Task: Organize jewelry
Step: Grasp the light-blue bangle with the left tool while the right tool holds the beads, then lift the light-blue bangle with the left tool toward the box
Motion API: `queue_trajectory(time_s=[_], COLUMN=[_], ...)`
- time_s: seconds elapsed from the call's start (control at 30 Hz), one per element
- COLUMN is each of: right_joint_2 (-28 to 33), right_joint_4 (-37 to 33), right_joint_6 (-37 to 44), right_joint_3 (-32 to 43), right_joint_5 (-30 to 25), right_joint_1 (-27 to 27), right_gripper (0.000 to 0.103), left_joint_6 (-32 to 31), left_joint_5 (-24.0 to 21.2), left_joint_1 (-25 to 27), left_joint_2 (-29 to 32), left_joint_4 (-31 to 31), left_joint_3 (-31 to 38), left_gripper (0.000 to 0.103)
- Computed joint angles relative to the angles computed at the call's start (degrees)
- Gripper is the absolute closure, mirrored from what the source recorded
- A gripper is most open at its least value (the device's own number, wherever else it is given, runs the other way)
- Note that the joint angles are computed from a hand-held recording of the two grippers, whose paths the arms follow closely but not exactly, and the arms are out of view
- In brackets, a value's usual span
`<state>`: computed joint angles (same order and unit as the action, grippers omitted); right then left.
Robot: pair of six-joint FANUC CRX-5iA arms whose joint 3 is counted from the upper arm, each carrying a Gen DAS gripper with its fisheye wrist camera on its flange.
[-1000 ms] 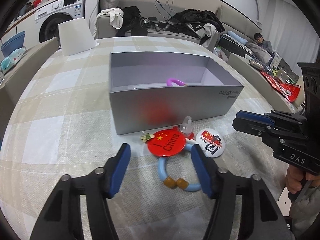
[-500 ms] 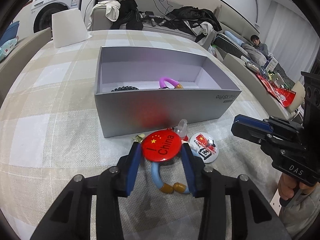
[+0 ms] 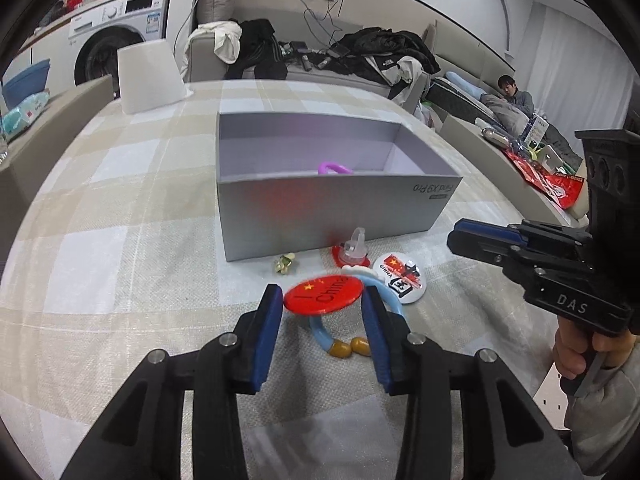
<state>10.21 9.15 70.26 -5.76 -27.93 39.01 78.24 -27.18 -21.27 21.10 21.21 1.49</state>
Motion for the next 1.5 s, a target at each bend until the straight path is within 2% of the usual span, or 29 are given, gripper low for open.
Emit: queue_trajectory(time_s=[0.07, 0.1, 0.13, 0.43, 0.57, 0.63, 0.73, 0.83, 0.93, 0.97, 1.0, 1.03, 1.3, 1.5], right_joint_2=[0.0, 0.0, 0.0, 0.0, 0.0, 0.0, -0.1, -0.2, -0.1, -0.1, 0.0, 0.0, -0.2, -1.1], right_joint_4=[-0.2, -0.2, 0.0, -0.3, -0.5, -0.4, -0.6, -0.7, -0.8, -0.9, -1.1, -1.3, -1.4, -1.3], right_joint_6=[0.2, 0.3, 0.2, 0.7, 0.9, 0.9, 1.1, 1.3, 1.4, 1.6, 1.8, 2.1, 2.4, 1.9], right_joint_3=[0.0, 0.0, 0.0, 0.0, 0.0, 0.0, 0.1, 0.0, 0.1, 0.1, 0.2, 0.3, 0.1, -0.9], right_joint_5=[0.1, 0.1, 0.1, -0.1, -0.1, -0.1, -0.1, -0.1, 0.0, -0.1, -0.2, -0.3, 0.1, 1.6], right_joint_1=[0.0, 0.0, 0.1, 0.1, 0.1, 0.1, 0.1, 0.1, 0.2, 0.2, 0.2, 0.3, 0.2, 0.1], right_gripper=[0.087, 0.087, 0.087, 0.087, 0.087, 0.087, 0.087, 0.087, 0.087, 0.087, 0.087, 0.087, 0.087, 0.087], left_joint_6=[0.7, 0.6, 0.7, 2.1, 4.8, 3.8, -0.9, 4.3, 8.3, 9.4, 11.0, 11.5, 4.1, 5.8], left_joint_5=[0.7, 0.6, 0.1, -1.6, -3.3, -4.2, -3.3, -4.5, -6.6, -5.9, -6.8, -7.3, -3.8, 0.4], left_joint_1=[-0.3, -0.3, -0.2, -0.3, -0.3, 0.2, 0.3, -0.5, -0.9, -1.4, -1.8, -2.0, -1.3, -1.9], left_joint_2=[-0.2, -0.1, 0.2, 1.0, 1.8, 2.1, 1.6, 1.9, 3.1, 2.9, 3.1, 3.2, 1.0, -1.0], left_joint_4=[-1.3, -1.5, -1.7, -3.1, -4.4, -1.9, 3.0, -3.8, -7.5, -9.5, -12.1, -13.3, -6.6, -9.7], left_joint_3=[0.1, 0.4, 0.9, 2.2, 3.8, 3.6, 1.5, 4.0, 6.2, 6.4, 7.5, 8.1, 3.3, 2.0], left_gripper=[0.070, 0.080, 0.084, 0.084, 0.084, 0.084, 0.084, 0.084, 0.084, 0.084, 0.086, 0.096, 0.099, 0.099])
